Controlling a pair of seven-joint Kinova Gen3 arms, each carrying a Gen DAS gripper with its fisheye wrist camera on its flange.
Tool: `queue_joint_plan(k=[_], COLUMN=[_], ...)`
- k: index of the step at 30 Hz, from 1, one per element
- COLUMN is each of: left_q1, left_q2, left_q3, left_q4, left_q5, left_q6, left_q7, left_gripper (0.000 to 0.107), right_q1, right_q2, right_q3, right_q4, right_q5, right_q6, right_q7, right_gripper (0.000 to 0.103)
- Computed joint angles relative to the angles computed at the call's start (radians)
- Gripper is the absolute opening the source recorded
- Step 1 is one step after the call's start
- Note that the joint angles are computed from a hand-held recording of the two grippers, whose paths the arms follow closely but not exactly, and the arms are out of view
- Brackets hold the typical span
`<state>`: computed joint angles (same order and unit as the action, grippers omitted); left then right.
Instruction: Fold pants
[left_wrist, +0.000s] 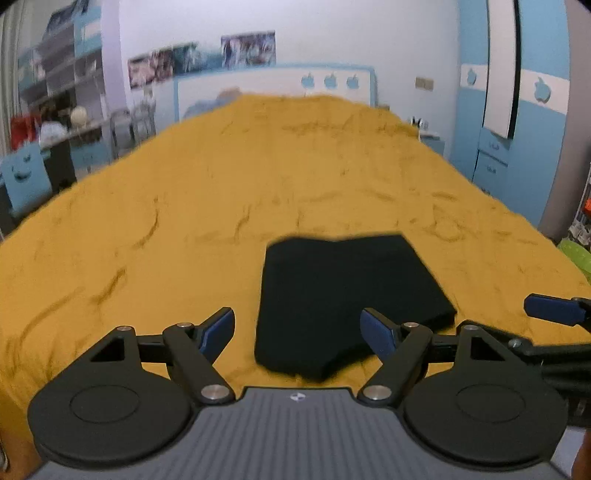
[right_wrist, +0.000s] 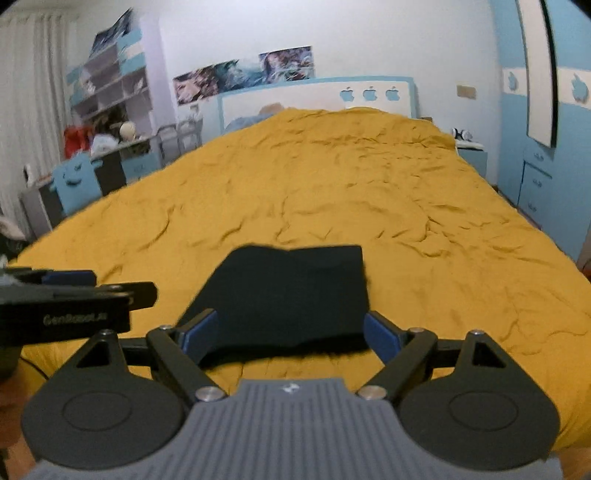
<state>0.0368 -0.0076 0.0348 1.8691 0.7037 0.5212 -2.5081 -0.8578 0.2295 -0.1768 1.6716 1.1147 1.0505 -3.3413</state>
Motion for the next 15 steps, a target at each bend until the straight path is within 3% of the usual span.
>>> queue_joint_plan(k=[8, 15], left_q1=[0.003, 0.007], left_q2=[-0.003, -0.009], left_q3=[0.005, 0.003], left_q4=[0.022, 0.021], left_q5=[-0.204, -0.24], left_q6=[0.019, 0.028], left_q7=[0.187, 0.227], left_gripper=[0.091, 0.091], right_q1=[-0.019, -0.027], right_q2=[0.034, 0.048], right_q3=[-0.002, 0.016], right_q4=[-0.015, -0.029], right_q5=[-0.096, -0.117], right_q6=[0.039, 0.04], right_q7=[0.032, 0.069], right_gripper=[0.082, 0.082])
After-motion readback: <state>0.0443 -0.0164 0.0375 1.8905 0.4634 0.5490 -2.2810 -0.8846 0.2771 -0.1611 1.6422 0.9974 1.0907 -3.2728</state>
